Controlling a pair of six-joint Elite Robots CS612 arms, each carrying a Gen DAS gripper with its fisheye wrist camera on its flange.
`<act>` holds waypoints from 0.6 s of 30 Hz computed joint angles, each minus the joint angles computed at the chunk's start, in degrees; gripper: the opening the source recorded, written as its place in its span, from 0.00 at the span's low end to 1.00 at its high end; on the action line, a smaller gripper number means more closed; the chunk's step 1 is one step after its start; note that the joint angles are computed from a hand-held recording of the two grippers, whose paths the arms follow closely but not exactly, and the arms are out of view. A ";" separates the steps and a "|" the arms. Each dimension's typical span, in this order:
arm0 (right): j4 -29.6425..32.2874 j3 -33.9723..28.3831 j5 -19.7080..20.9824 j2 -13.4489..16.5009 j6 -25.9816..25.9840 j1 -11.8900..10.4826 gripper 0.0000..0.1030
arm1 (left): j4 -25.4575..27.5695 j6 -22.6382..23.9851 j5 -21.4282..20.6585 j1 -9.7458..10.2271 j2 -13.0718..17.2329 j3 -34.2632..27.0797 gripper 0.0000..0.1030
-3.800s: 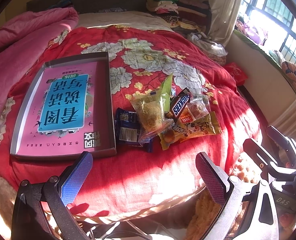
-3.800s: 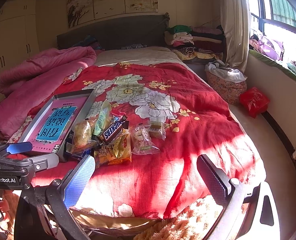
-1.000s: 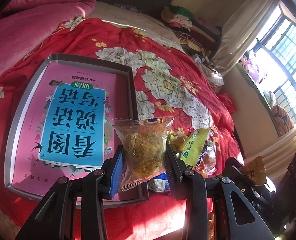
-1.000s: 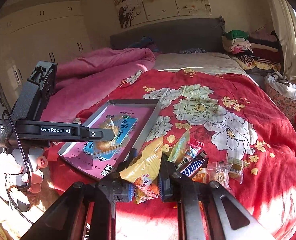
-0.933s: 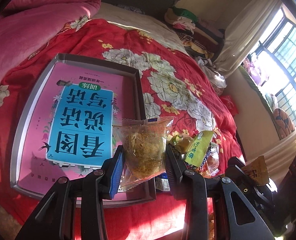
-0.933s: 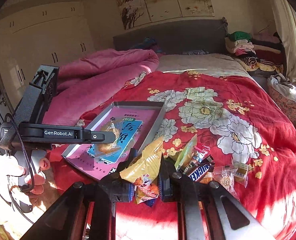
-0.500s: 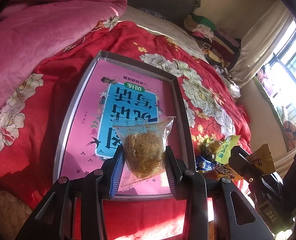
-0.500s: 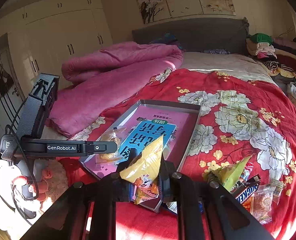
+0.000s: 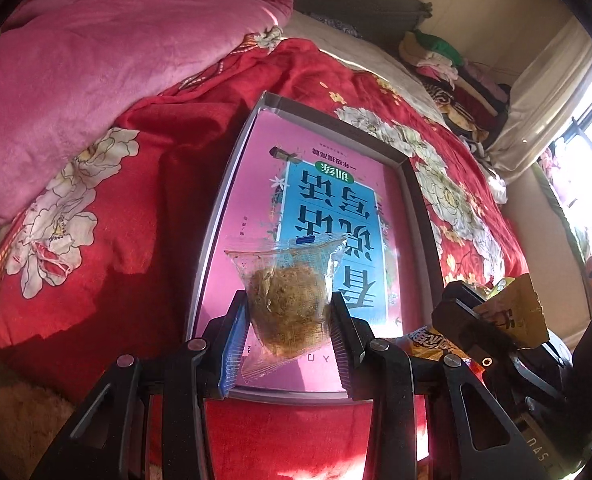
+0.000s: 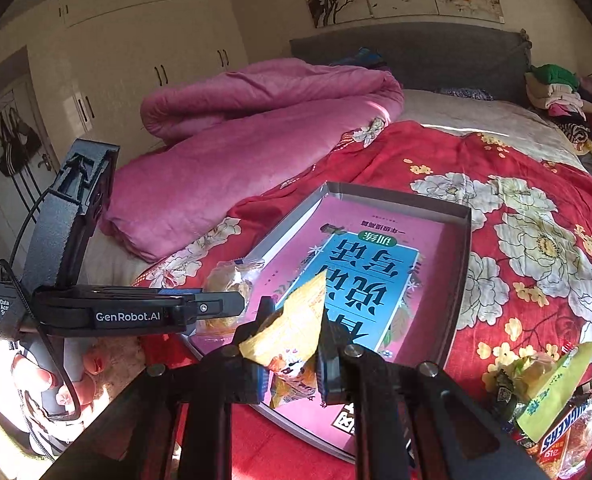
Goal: Organize snacks
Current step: 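Carry the floss bag over the tray with the left tool while the right lowers the yellow bag in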
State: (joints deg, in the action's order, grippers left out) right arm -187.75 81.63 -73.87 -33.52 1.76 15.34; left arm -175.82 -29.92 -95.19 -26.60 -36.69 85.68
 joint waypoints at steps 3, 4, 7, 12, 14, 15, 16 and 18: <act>0.66 -1.29 0.84 0.87 0.79 0.25 0.17 | 0.27 0.58 0.60 -0.16 0.33 -0.33 0.39; 0.74 -1.60 0.72 1.12 0.84 0.33 0.17 | 0.33 0.63 0.56 -0.17 0.40 -0.37 0.39; 2.11 -2.19 0.91 1.60 1.05 0.37 0.17 | 0.90 0.86 1.23 -0.31 0.62 -0.60 0.39; 3.89 -1.59 0.36 1.62 0.82 0.22 0.18 | 1.51 1.68 1.51 -0.58 0.82 -0.83 0.39; 4.34 -1.08 0.37 1.46 1.00 0.01 0.18 | 1.47 1.93 1.57 -0.66 0.84 -0.85 0.39; 4.44 -0.81 0.26 1.37 1.16 -0.11 0.18 | 1.56 2.01 1.62 -0.68 0.85 -0.89 0.39; 4.41 -0.56 0.17 1.31 1.42 -0.26 0.18 | 1.55 2.07 1.73 -0.70 0.84 -0.86 0.39; 4.52 0.02 0.23 1.07 1.88 -0.59 0.18 | 1.63 2.17 1.97 -0.75 0.84 -0.88 0.39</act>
